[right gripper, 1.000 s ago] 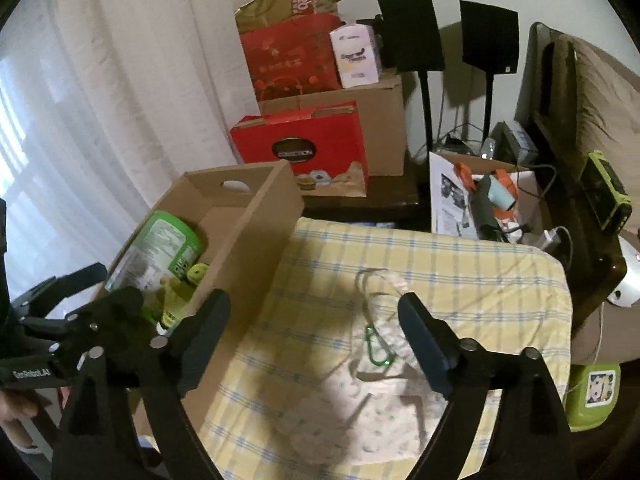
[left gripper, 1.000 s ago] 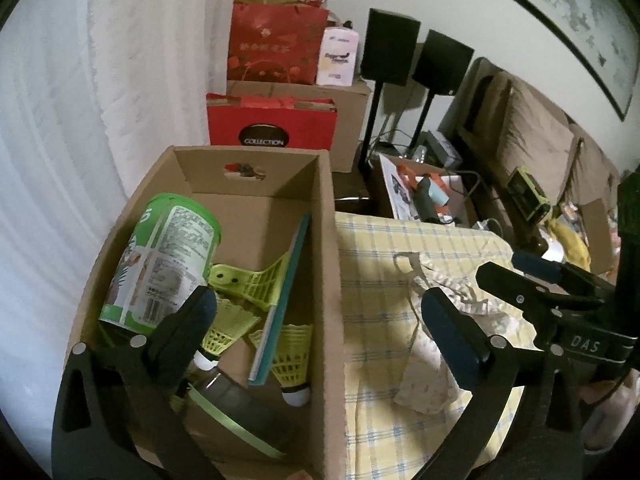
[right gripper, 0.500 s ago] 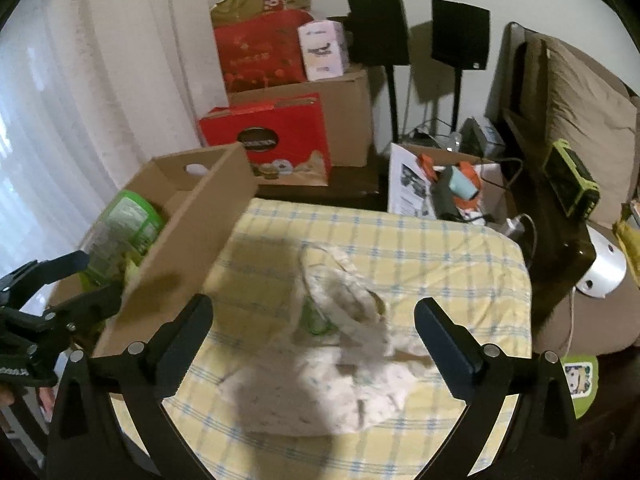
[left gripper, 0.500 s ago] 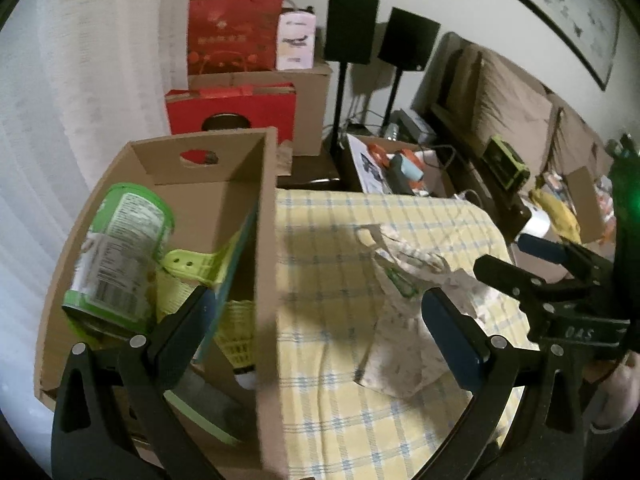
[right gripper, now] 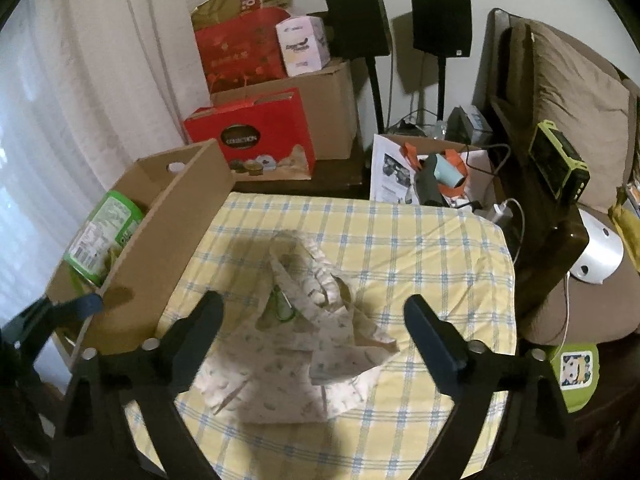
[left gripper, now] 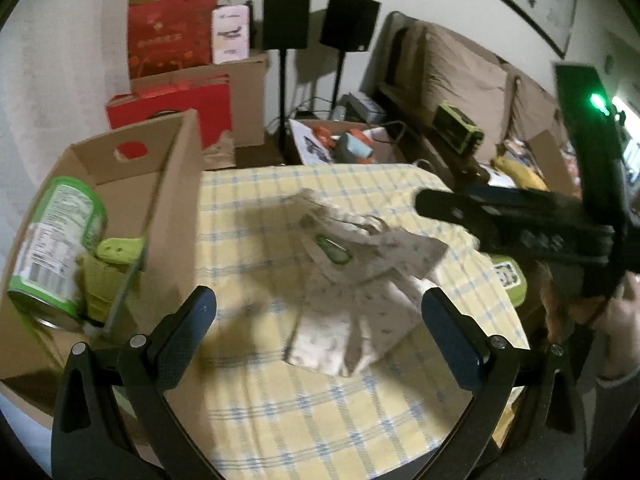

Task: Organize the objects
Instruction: 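Move both tools over the white cloth tote bag on the tablecloth, then grasp the green carabiner on the tote bag with the right tool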

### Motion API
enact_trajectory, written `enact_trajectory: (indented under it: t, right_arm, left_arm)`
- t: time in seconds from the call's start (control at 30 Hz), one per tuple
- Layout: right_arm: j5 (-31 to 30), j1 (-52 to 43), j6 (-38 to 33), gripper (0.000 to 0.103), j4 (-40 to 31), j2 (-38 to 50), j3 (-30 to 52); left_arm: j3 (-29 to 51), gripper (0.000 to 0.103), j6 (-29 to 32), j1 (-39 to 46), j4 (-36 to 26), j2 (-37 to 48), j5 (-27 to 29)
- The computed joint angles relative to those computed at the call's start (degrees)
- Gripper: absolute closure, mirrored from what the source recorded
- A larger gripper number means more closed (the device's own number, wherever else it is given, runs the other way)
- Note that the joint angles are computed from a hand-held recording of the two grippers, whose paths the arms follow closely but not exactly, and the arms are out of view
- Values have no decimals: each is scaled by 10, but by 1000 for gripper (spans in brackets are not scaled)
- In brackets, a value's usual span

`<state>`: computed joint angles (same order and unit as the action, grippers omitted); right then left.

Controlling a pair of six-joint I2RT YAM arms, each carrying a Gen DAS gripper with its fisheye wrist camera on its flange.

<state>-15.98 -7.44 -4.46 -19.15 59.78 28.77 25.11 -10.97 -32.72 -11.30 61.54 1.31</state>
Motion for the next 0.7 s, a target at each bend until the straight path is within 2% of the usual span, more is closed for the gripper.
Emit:
enact_trajectory:
  t: [0.1, 0.2, 0.3, 0.47, 0.57, 0.63, 0.7]
  right_arm:
    - [-16, -2, 0, 31, 4, 20, 5]
    - [-45, -4, -2, 51, 13, 44, 8]
    - [-54, 15, -6, 52, 25, 70, 14]
    - [-69, 43, -2, 55, 41, 169, 52]
    - [-77, 51, 7, 60, 54, 221, 70]
    - [-79, 58, 13, 68, 63, 258, 84]
    - [-79, 63, 15, 70, 70, 284, 92]
  left_arm:
    - [-17, 0, -12, -21, 20, -2, -8]
    - [-31, 0, -26, -28, 43, 7, -4]
    - [-40, 0, -28, -26, 62, 19, 4]
    - [-47, 0, -37, -23, 95, 54, 9]
    - [-46, 0, -41, -24, 108, 74, 11]
    - [-45, 0, -45, -24, 117, 87, 14]
    - [-44, 0, -45, -20, 126, 100, 20]
